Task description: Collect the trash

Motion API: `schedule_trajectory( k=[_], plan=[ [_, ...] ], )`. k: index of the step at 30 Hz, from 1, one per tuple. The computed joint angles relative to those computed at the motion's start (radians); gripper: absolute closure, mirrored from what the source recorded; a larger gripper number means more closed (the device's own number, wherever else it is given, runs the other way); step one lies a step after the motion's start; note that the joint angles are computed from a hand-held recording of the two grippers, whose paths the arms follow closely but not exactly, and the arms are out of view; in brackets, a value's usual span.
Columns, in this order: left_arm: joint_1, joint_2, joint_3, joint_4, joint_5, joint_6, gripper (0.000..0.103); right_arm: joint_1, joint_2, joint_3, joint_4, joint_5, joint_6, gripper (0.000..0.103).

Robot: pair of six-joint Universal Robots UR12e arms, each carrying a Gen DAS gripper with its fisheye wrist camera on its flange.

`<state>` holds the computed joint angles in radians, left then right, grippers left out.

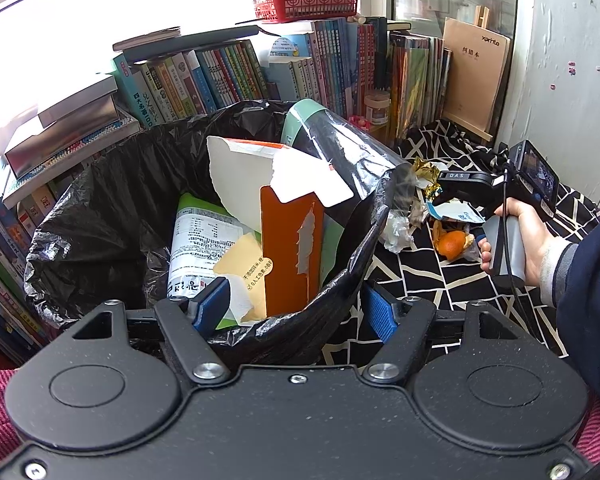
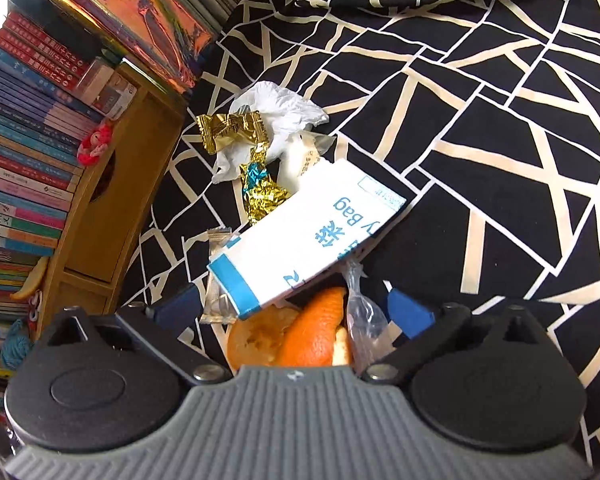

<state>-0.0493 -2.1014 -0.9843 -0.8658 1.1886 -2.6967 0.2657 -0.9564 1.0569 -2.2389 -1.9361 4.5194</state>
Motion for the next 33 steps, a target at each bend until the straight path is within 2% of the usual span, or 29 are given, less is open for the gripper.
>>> schedule_trajectory(
  k=[2, 5, 6, 8, 10, 12, 16, 22, 30, 32, 33],
  plan=[
    [-0.001, 0.000, -0.001, 0.004, 0.002, 0.003, 0.034, -0.004, 0.006, -0.010, 0.011, -0.010, 0.020, 0.000],
    [-0.002, -0.001, -0.001, 0.007, 0.008, 0.005, 0.033, -0.010, 0.012, -0.010, -0.021, -0.020, 0.073, 0.001],
    [-0.002, -0.002, 0.000, 0.007, 0.010, 0.005, 0.033, -0.012, 0.015, -0.014, -0.023, -0.019, 0.088, 0.007],
    [-0.003, -0.001, -0.002, 0.008, 0.011, 0.005, 0.033, -0.015, 0.026, -0.038, 0.009, -0.012, 0.097, 0.025],
    [-0.003, 0.000, -0.002, 0.009, 0.011, 0.005, 0.033, -0.014, 0.038, -0.071, 0.072, -0.016, 0.096, 0.058],
    [-0.003, 0.000, -0.002, 0.008, 0.011, 0.005, 0.033, -0.012, 0.040, -0.081, 0.095, -0.022, 0.084, 0.082],
    [-0.002, -0.001, 0.000, 0.005, 0.005, 0.006, 0.033, -0.003, 0.035, -0.087, 0.095, -0.064, 0.061, 0.090],
    [0.001, -0.001, 0.000, 0.001, -0.002, 0.005, 0.033, 0.009, 0.034, -0.121, 0.084, -0.103, 0.002, 0.092],
    [0.003, 0.001, -0.002, -0.005, -0.011, -0.001, 0.033, 0.027, 0.034, -0.161, 0.000, -0.091, -0.117, 0.095],
    [0.003, 0.002, -0.002, -0.008, -0.010, -0.003, 0.033, 0.030, 0.041, -0.183, 0.019, -0.088, -0.141, 0.095],
    [0.003, 0.002, -0.002, -0.009, -0.011, -0.004, 0.033, 0.031, 0.047, -0.201, 0.051, -0.083, -0.146, 0.087]
  ],
)
